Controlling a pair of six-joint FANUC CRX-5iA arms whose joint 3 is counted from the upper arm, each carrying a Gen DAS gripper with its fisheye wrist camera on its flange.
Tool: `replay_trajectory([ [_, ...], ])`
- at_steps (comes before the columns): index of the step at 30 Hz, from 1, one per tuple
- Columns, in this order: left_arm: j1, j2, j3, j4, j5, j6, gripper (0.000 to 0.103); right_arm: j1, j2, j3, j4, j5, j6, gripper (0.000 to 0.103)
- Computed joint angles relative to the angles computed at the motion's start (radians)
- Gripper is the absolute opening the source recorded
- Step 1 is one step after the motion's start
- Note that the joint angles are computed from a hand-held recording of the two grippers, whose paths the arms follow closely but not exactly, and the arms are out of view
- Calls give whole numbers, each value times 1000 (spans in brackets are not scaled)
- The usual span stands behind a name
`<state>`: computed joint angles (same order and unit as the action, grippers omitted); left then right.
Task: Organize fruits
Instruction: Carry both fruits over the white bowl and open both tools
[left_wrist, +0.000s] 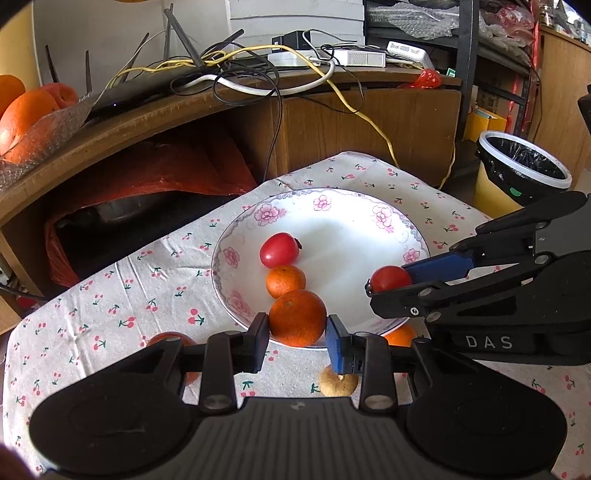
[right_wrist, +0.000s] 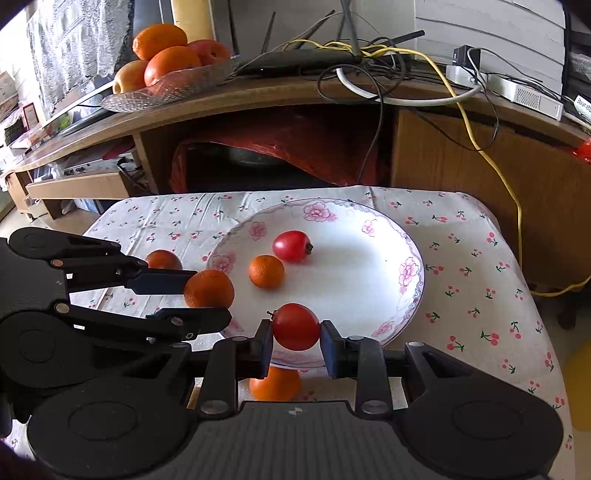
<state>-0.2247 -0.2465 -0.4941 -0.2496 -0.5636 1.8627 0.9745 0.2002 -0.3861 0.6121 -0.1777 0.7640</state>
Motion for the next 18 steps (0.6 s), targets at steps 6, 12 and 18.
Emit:
replay_trajectory([
  [6, -6, 5, 6, -18, -2, 28, 41, -8, 3, -16, 61, 9, -60, 26],
  [12, -18, 8, 19, -45, -16, 48, 42, -9, 7, -11, 65, 5, -73, 27],
  [18, -18, 6, 20, -45, -20, 51, 42, -13, 6, -19, 94, 12, -98, 27],
])
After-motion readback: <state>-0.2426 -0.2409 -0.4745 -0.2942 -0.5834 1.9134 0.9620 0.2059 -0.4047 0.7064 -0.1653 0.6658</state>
